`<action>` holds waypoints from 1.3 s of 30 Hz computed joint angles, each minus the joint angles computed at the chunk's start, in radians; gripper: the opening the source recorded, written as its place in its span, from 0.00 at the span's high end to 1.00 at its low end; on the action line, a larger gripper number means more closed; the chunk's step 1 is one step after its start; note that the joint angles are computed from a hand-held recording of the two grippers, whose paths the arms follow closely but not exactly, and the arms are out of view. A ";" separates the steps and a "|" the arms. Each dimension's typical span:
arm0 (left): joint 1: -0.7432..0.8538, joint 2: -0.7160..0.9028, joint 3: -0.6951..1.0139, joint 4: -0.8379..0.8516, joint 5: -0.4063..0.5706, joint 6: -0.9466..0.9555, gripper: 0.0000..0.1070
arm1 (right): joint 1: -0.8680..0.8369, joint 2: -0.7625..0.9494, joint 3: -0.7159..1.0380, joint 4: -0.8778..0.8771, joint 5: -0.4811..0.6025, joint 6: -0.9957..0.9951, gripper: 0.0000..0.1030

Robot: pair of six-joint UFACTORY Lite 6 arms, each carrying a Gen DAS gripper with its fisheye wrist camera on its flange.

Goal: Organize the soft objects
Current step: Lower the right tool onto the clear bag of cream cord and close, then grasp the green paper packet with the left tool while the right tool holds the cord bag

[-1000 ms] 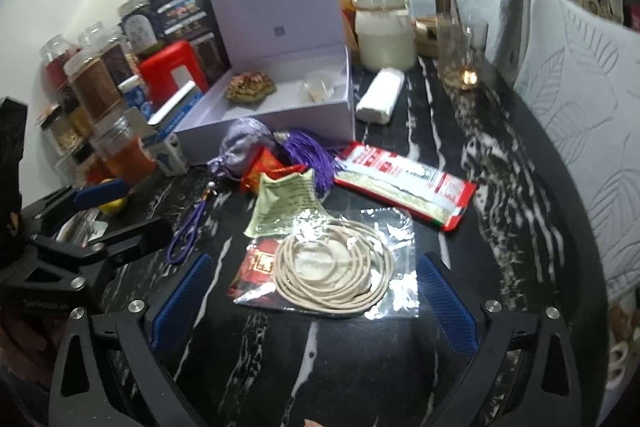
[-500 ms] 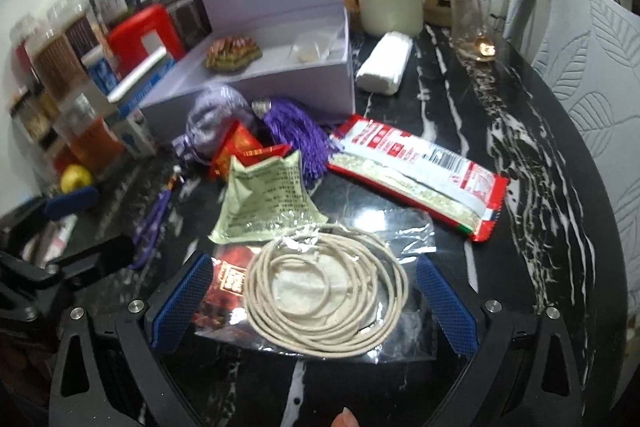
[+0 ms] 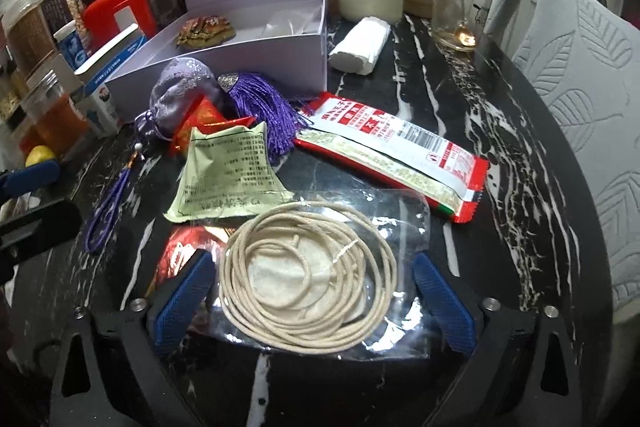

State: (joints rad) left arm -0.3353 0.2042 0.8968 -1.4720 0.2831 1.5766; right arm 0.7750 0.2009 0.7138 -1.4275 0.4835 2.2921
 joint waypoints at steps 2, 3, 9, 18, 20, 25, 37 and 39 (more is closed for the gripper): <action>-0.007 -0.001 -0.005 -0.006 -0.003 0.004 0.05 | 0.014 -0.018 -0.021 0.004 0.022 0.002 0.26; -0.011 -0.001 -0.007 0.000 0.000 -0.004 0.05 | 0.021 -0.039 -0.043 -0.023 0.026 0.035 0.36; -0.058 -0.005 -0.024 -0.014 -0.007 -0.002 0.05 | 0.023 -0.137 -0.141 -0.100 0.015 0.153 0.61; -0.149 0.045 -0.008 -0.047 -0.031 0.009 0.05 | 0.063 -0.334 -0.327 -0.116 0.029 0.257 0.61; -0.169 0.065 0.005 -0.034 -0.047 -0.004 0.10 | 0.076 -0.370 -0.357 -0.094 0.036 0.250 0.61; -0.205 0.127 0.050 0.065 -0.072 -0.124 0.17 | 0.076 -0.461 -0.430 -0.085 0.025 0.261 0.61; -0.253 0.090 0.056 -0.001 -0.097 -0.063 0.17 | 0.118 -0.600 -0.506 -0.063 0.048 0.263 0.39; -0.253 0.108 0.079 0.011 -0.097 -0.087 0.17 | 0.126 -0.627 -0.511 -0.034 0.066 0.228 0.33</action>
